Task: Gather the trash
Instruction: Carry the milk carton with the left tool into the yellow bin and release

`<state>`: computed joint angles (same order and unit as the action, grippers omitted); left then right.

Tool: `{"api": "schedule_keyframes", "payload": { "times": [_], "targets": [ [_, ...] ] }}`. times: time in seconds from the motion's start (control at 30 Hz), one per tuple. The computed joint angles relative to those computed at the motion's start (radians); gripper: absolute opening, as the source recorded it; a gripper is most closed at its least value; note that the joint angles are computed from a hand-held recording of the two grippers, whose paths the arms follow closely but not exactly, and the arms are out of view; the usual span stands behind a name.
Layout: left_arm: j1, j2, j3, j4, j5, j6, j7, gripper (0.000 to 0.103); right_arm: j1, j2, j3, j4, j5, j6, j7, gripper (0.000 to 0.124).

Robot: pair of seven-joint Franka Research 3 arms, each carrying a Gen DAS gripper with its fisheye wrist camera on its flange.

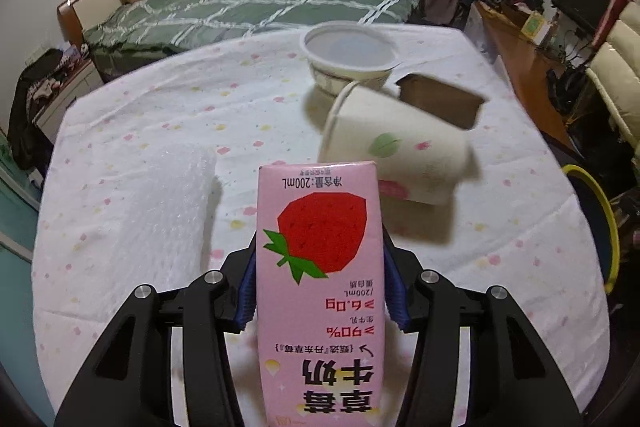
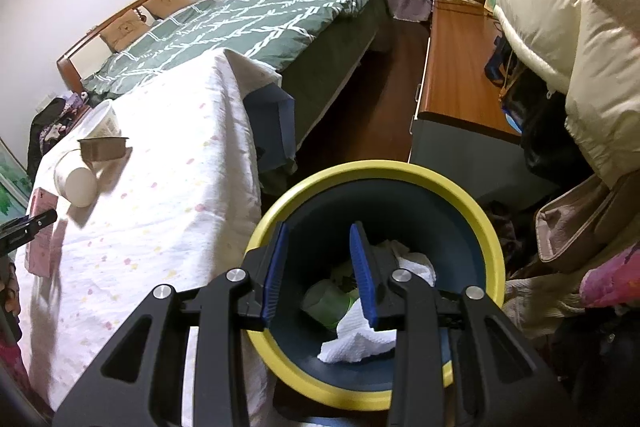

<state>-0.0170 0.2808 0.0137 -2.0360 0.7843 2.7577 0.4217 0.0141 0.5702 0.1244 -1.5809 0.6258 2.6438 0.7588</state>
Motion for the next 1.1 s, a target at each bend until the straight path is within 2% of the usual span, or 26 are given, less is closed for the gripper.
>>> {"api": "schedule_keyframes", "payload": {
  "times": [0.17, 0.3, 0.5, 0.77, 0.9, 1.1],
  "targets": [
    [-0.031, -0.104, -0.006, -0.080, 0.099, 0.009, -0.094, 0.051, -0.043, -0.058, 0.035, -0.064, 0.082, 0.009, -0.086, 0.031],
    [-0.038, -0.178, -0.044, -0.132, 0.185, 0.003, -0.180, 0.051, -0.067, -0.107, 0.041, -0.115, 0.162, 0.004, -0.167, 0.031],
    [-0.047, -0.221, -0.111, -0.134, 0.224, 0.001, -0.195, 0.051, -0.085, -0.177, 0.023, -0.191, 0.282, -0.004, -0.289, 0.031],
    [-0.118, -0.095, -0.148, 0.043, 0.136, 0.002, -0.030, 0.051, -0.093, -0.243, -0.030, -0.285, 0.405, 0.015, -0.404, 0.031],
    [-0.161, 0.010, -0.150, 0.177, 0.045, 0.012, 0.103, 0.051, -0.102, -0.264, -0.051, -0.324, 0.452, 0.039, -0.451, 0.031],
    [-0.204, 0.216, -0.175, 0.451, -0.133, -0.025, 0.333, 0.051, -0.117, -0.259, -0.071, -0.332, 0.497, 0.054, -0.481, 0.031]
  ]
}}
